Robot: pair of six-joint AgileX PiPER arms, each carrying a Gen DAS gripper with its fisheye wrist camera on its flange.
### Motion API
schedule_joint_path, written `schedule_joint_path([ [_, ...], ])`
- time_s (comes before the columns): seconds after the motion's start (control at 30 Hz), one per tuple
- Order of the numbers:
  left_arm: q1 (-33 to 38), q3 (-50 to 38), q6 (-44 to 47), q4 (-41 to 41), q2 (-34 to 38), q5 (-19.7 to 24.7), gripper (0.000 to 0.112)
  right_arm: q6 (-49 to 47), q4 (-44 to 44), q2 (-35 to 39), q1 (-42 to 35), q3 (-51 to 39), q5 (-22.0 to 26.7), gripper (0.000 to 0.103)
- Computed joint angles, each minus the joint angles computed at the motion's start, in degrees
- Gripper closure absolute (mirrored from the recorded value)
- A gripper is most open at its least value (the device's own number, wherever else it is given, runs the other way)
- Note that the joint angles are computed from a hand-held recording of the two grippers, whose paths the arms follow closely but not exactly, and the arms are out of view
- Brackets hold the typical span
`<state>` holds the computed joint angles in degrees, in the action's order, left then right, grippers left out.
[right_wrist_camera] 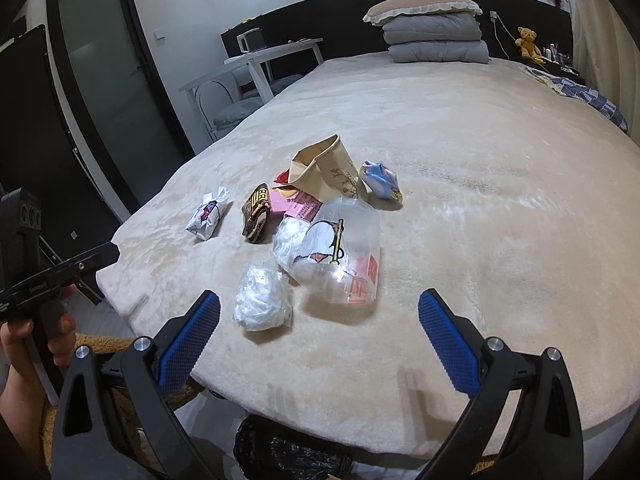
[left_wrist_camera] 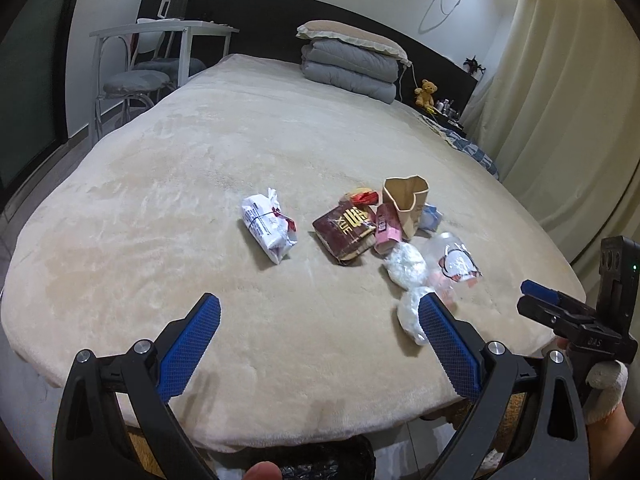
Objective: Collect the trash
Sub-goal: 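Grasp the white wrapped packet with the left tool while the right tool grasps the clear plastic cup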
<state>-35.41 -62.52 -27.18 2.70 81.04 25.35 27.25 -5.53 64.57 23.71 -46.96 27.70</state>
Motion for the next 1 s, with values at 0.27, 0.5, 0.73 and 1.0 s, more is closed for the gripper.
schedule_joint_path([
  [0.27,8.4,-12.7,19.1,-20.9,12.1,6.5,0.016,-21.8,22.8,9.8,-8.2,-7.2,2.1,0.005],
  [0.5,11.6,-23.6,21.5,-24.0,22.0,11.9,0.017,-28.9,32.6,16.6,-12.9,-12.9,6.2,0.009],
  [0.73,11.7,-33.8,20.7,-22.8,30.4,17.8,0.017,-28.3,34.0,23.0,-15.8,-18.7,11.0,0.023],
  [1.0,10.9,-40.8,15.2,-17.3,36.0,22.4,0.047,-29.8,36.8,25.6,-18.8,-21.0,15.5,0.037],
])
